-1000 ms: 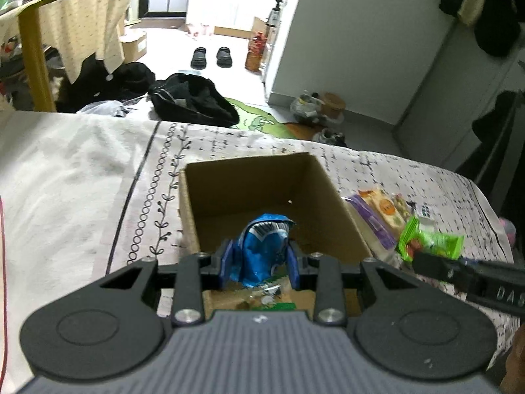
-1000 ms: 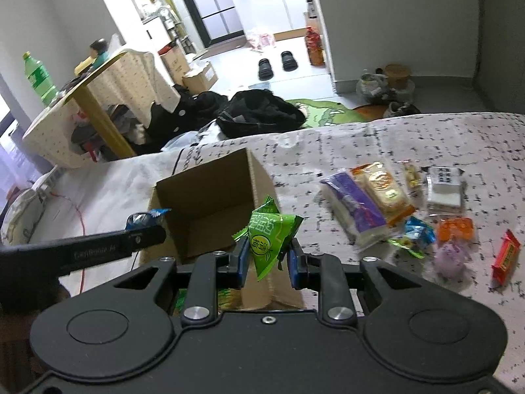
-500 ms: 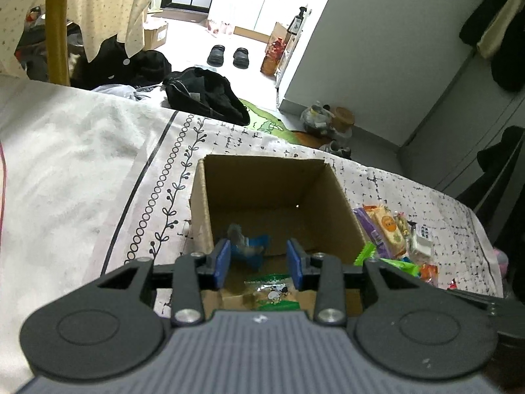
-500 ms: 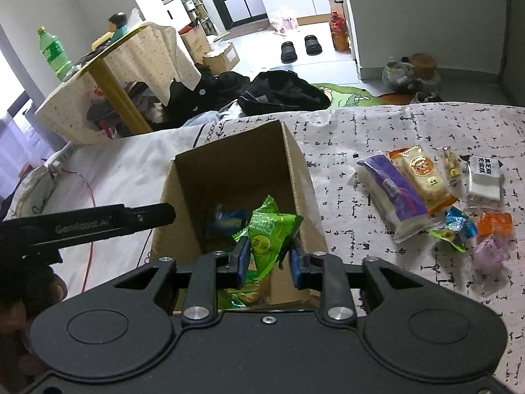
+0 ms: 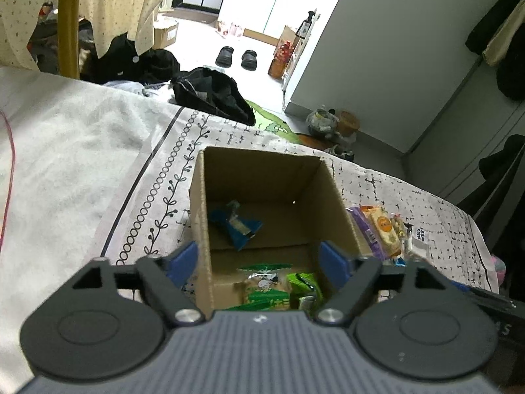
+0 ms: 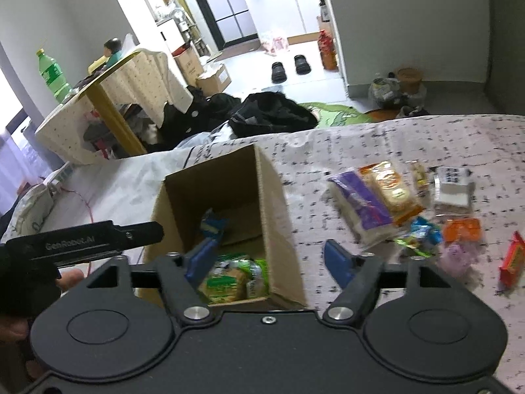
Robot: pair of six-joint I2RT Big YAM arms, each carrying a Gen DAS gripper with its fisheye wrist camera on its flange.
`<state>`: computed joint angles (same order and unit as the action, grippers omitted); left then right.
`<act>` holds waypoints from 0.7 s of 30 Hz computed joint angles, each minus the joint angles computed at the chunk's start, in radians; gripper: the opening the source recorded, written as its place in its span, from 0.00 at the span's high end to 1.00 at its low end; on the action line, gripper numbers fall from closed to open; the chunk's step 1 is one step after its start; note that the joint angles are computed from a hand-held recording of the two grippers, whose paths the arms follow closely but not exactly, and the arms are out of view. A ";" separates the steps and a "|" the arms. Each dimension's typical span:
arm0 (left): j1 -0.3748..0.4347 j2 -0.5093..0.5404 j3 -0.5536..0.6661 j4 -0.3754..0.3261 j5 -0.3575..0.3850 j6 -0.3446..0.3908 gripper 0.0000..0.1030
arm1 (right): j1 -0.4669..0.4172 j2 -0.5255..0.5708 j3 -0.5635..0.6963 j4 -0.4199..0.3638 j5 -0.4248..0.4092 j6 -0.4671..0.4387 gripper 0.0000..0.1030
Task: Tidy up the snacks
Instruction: 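Open both tools to release the snacks into the box, then move both tools back toward the red chocolate bar and remaining snacks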
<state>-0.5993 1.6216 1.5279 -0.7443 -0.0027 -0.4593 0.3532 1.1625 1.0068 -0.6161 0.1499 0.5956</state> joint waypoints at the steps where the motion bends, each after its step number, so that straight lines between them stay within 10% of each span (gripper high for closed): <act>1: -0.006 0.000 0.001 0.000 -0.009 0.000 0.11 | -0.005 -0.008 -0.006 -0.004 0.002 -0.001 0.17; 21: -0.110 0.025 0.031 0.012 -0.059 0.042 0.00 | -0.111 -0.208 -0.153 -0.094 0.018 -0.082 0.00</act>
